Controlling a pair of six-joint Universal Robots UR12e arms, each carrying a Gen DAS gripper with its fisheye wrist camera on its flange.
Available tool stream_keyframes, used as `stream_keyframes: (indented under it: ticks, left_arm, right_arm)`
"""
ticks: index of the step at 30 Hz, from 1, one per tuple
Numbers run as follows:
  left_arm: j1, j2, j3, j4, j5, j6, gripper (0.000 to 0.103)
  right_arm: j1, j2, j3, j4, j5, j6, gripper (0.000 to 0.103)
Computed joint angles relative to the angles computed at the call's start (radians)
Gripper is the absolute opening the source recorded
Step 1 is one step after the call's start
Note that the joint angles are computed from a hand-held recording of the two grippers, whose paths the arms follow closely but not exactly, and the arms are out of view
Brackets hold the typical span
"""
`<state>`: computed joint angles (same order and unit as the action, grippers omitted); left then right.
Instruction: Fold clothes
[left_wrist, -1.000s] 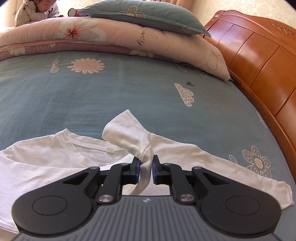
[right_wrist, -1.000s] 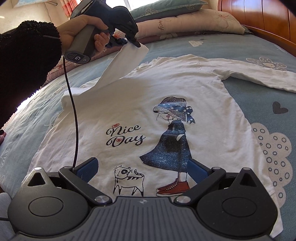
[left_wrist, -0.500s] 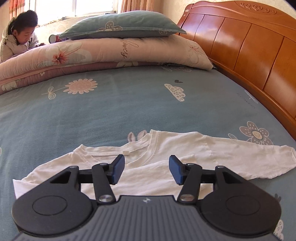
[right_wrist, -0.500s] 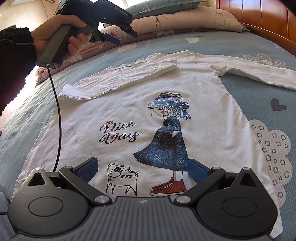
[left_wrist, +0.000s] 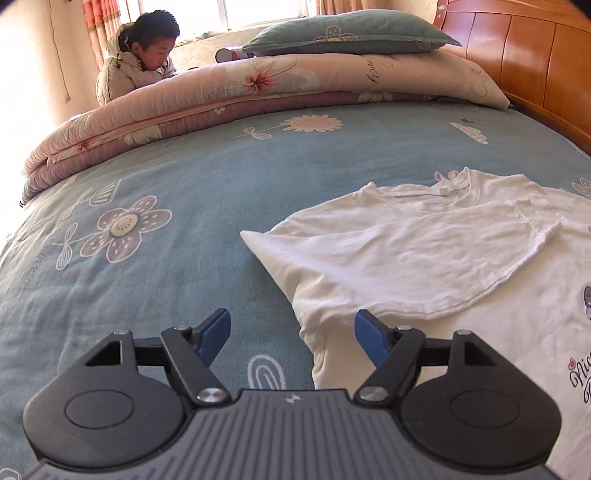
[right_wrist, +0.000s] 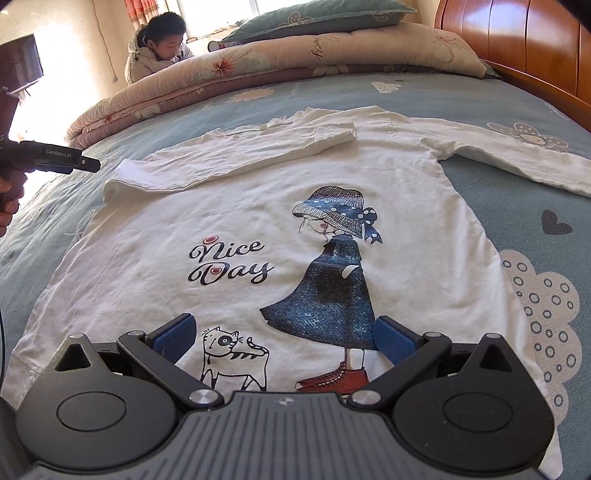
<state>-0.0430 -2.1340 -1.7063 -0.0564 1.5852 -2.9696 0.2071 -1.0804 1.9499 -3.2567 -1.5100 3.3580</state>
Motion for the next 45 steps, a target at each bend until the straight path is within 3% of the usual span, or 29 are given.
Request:
stream_keyframes:
  ticks: [5,10,14,15,17,20,24,26,30,34,36,38,41,45]
  left_arm:
    - [-0.013,-0.049,-0.01,0.101,0.065,-0.016,0.075]
    - [-0.015,-0.094,0.025,0.135,0.06,-0.119,0.075]
    - [-0.041,-0.123,0.045,0.159,0.241,-0.165,0.079]
    - [-0.036,-0.117,0.037,0.156,0.24,-0.202,0.08]
    - [-0.023,-0.103,0.016,0.145,0.206,-0.262,0.081]
    - [-0.005,-0.09,-0.003,0.157,0.147,-0.256,0.082]
    - [0.031,-0.063,-0.015,0.14,0.01,-0.281,0.082]
    - [0.047,-0.051,-0.021,0.143,-0.055,-0.291,0.082]
    - [0.081,-0.048,0.005,0.107,-0.158,-0.352,0.082]
    - [0.13,-0.065,0.044,0.066,-0.332,-0.461,0.082]
    - [0.151,-0.081,0.047,0.085,-0.396,-0.513,0.082]
    - [0.159,-0.085,0.044,0.072,-0.385,-0.525,0.082]
    - [0.162,-0.075,0.039,0.053,-0.314,-0.546,0.082]
    - [0.189,-0.075,0.027,0.105,-0.371,-0.62,0.084]
  right_arm:
    - [0.018,0.003,-0.015,0.031,-0.055,-0.05,0.103]
    - [0.032,0.0,-0.034,0.084,-0.105,-0.057,0.103]
    - [0.049,0.002,-0.059,0.121,-0.181,-0.044,0.103]
    - [0.052,0.002,-0.063,0.121,-0.195,-0.048,0.103]
    - [0.057,0.001,-0.072,0.112,-0.213,-0.076,0.103]
    - [0.061,0.004,-0.101,0.092,-0.228,-0.141,0.103]
    - [0.063,0.03,-0.158,0.005,-0.198,-0.265,0.103]
    - [0.066,0.041,-0.213,0.058,-0.168,-0.324,0.101]
    - [0.074,0.08,-0.359,0.221,-0.064,-0.434,0.066]
    - [0.092,0.161,-0.536,0.37,0.015,-0.506,0.051]
    - [0.101,0.206,-0.624,0.453,0.053,-0.499,0.032]
    - [0.111,0.253,-0.709,0.527,0.084,-0.495,0.016]
    - [0.125,0.316,-0.818,0.605,0.106,-0.507,0.014]
    - [0.134,0.387,-0.935,0.704,0.163,-0.473,0.013]
